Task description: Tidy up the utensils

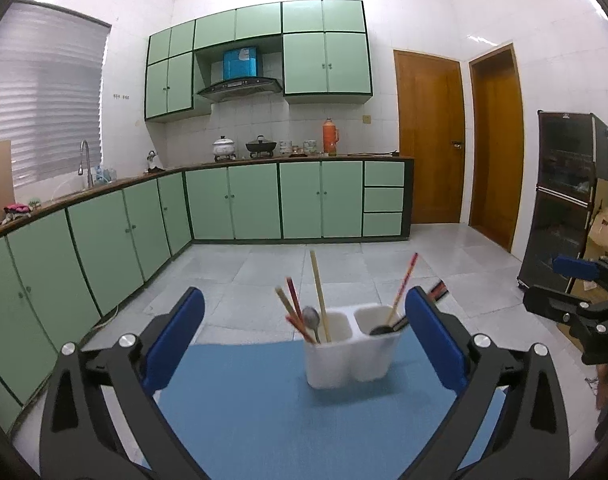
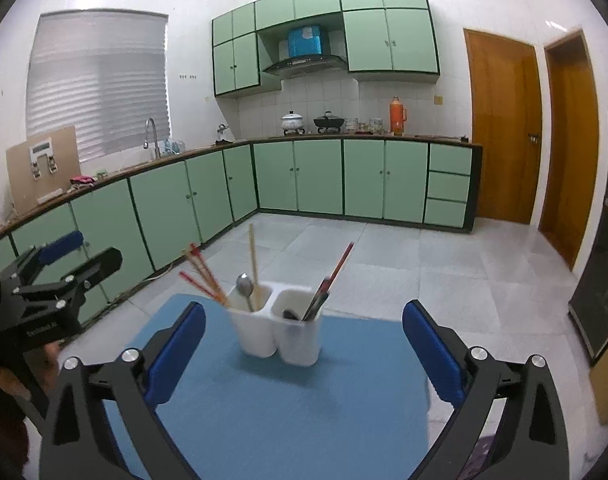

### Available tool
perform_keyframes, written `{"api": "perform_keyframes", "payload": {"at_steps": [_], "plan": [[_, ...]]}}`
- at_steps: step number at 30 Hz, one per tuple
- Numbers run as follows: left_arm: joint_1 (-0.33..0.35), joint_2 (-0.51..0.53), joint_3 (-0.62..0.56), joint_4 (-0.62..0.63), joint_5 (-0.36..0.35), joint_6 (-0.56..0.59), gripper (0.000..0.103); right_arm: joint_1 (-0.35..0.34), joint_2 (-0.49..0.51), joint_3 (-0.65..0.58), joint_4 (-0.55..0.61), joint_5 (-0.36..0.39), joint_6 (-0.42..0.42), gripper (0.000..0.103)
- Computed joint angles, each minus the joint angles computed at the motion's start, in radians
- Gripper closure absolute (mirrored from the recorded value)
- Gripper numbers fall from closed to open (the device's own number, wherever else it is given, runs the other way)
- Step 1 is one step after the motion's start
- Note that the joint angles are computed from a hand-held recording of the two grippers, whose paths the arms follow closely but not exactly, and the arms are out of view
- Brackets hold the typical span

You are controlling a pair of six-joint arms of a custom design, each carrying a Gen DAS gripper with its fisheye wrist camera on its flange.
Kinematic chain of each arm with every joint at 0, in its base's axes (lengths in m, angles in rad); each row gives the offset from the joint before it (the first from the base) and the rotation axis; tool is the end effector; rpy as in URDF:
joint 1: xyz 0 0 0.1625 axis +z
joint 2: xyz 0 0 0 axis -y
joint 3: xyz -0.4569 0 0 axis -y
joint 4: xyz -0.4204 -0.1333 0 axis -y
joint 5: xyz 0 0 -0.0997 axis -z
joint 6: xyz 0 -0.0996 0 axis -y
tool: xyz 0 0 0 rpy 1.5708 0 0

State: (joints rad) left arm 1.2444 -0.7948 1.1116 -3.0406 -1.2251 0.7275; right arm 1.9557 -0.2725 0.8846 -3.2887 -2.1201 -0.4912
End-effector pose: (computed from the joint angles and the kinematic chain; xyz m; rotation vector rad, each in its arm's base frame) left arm -0.1129 -0.8545 0.4107 0.9110 2.0738 -1.3557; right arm 0.4151 -0.8080 0.0949 0.5926 -2.1759 1.3359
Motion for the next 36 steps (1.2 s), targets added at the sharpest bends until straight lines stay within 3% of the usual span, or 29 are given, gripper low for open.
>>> {"api": "perform_keyframes", "payload": {"at_steps": [3,12,36], "plan": [[-0.003,-0.034,0.054,0.002,0.008,-0.017,0.006,0.004,-0.024,0.070,-0.032,0.003,0.036,0.006],[-0.002,-0.116,0.180,-0.016,0.020,-0.048,0.005,0.032,-0.039,0.180,-0.166,-0.025,0.020,0.006],[0.002,-0.180,0.283,-0.042,0.043,-0.062,0.006,0.047,-0.022,0.200,-0.167,-0.027,0.025,0.006]]}}
